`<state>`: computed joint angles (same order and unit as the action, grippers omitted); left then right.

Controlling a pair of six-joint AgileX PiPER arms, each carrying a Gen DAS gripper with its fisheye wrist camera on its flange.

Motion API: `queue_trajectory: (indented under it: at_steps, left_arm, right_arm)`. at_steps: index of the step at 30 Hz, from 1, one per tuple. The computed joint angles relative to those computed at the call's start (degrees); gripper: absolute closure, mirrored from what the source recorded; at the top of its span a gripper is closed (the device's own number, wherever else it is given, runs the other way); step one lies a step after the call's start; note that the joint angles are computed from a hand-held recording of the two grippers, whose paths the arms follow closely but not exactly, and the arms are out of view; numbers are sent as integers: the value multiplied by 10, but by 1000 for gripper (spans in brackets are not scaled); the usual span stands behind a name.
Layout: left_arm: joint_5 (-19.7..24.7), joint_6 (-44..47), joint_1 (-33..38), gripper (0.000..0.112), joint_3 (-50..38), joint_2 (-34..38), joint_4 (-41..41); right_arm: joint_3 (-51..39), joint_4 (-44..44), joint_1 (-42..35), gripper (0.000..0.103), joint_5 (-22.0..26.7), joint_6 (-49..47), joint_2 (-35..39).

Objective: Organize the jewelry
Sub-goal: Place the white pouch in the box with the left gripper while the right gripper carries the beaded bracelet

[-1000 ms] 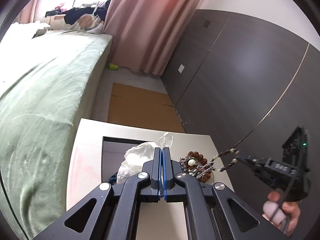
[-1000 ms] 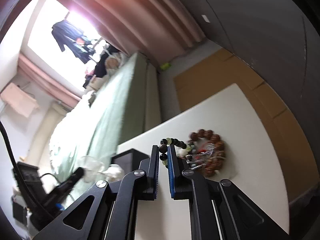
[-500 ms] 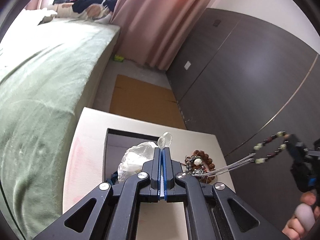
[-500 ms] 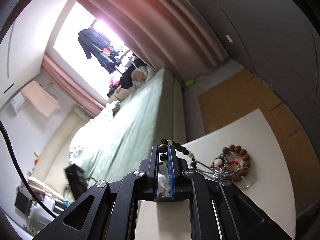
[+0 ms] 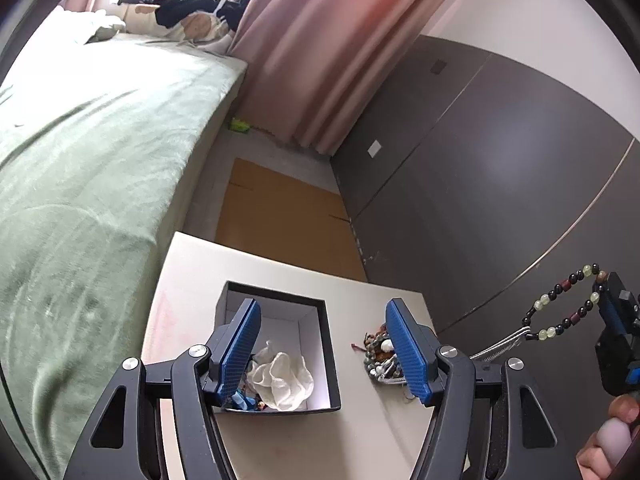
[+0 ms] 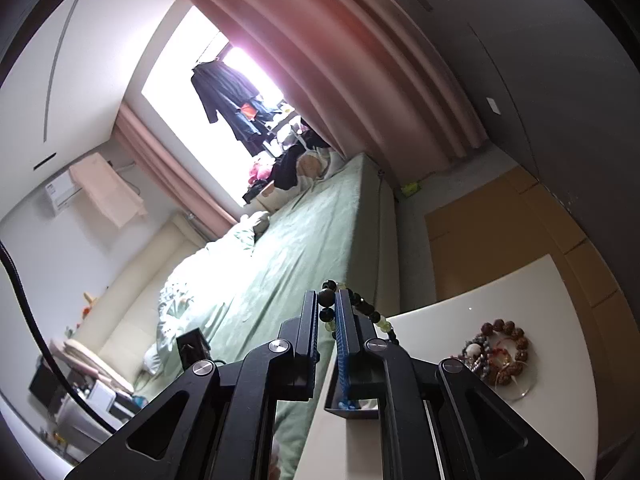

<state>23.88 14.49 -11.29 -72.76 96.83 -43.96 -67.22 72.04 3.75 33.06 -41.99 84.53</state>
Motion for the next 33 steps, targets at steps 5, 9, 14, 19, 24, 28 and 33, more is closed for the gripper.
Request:
queue_trajectory:
  at_steps: [5,9,14,19,24,28,33]
  left_arm:
    - [6,32,17,46,9,-16,-32]
    - [10,48,29,46,19,-30,-48]
    - [14,66,51,46,32,-44,-70]
    - [19,83,73,46,39,-53,-96]
    - [26,99,95,46,45,-54,-121]
    - [30,98,113,46,46,-51,-129]
    - [39,93,123,46,42,-45,-122]
  right_arm:
    - [-4,-5,23,93,-12,4,-10]
    - [-6,0,44,93,-22,-5,-12]
    - [-19,-8,72,93,-31,0,13]
    - [-44,-24,101,93,-33,19,68]
    - [-76,-61,119,93,-36,55,144]
    - [-103,-109,130,93,-40,103,197]
    - [-141,-184,144,92,-18,164,240]
